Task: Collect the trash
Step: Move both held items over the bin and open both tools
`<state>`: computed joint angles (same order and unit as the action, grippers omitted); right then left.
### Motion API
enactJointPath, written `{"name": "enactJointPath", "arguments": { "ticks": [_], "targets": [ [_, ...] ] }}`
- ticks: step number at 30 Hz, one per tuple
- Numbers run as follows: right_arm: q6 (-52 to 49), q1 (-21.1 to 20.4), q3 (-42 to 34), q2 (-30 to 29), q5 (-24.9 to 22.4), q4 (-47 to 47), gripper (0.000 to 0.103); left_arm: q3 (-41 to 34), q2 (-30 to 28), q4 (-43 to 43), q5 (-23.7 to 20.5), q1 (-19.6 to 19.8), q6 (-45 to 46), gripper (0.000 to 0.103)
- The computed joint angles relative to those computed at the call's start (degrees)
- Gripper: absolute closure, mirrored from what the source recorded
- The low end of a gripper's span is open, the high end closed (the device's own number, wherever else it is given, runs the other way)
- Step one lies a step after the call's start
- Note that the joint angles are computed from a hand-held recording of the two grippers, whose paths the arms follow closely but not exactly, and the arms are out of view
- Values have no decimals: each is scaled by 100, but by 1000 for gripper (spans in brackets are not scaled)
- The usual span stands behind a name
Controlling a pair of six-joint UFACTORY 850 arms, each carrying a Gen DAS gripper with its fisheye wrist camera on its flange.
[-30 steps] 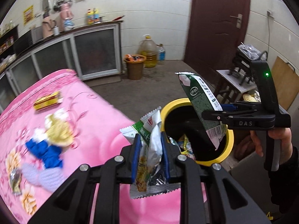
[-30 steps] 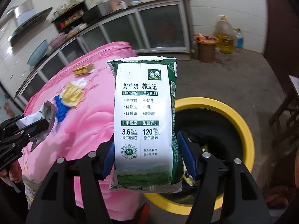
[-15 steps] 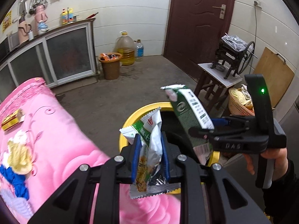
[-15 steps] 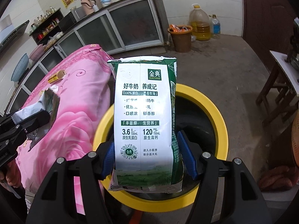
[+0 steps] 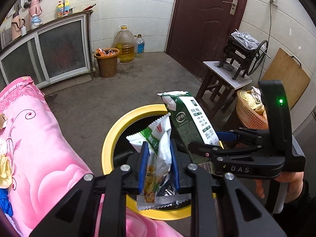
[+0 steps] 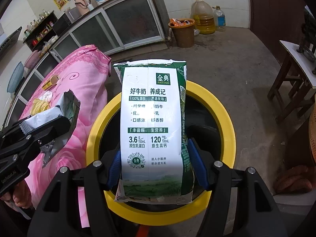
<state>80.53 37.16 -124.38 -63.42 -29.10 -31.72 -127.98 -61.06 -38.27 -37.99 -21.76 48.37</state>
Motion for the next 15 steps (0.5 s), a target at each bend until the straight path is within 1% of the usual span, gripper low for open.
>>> {"name": "enactJointPath", "arguments": {
  "ticks": [2,3,4,5,6,7,8,9,10,11,15],
  "targets": [
    [106,-6,46,34,8,-92,43,8,0,-10,17,14,23,82],
    [196,-6,105,67,17,-164,42,-4,-9,-28,11,19,22,75],
    [226,-13,117,82,-33,-176,42,-14,-14,-79,-5,31,34,61],
    [289,-21,164,112,-59,-205,38,40,16,-118,78,39,4,53],
    [472,-23,253,165,-75,-327,28,88,43,-174,157,54,-6,35],
    [645,-26,322,210,-100,-447,27,179,91,-417,225,87,114,27],
    [779,-23,384,256,-177,-541,27,196,99,-632,186,123,227,25],
    [915,-17,475,321,-256,-659,27,210,113,-683,193,139,225,22],
    [1071,-11,570,384,-293,-786,27,316,177,-697,364,155,168,17],
    [1243,-5,690,461,-313,-915,27,441,250,-720,534,170,154,16],
    [1683,2,1087,719,-149,-1239,27,710,435,-791,783,252,206,15]
  ]
}}
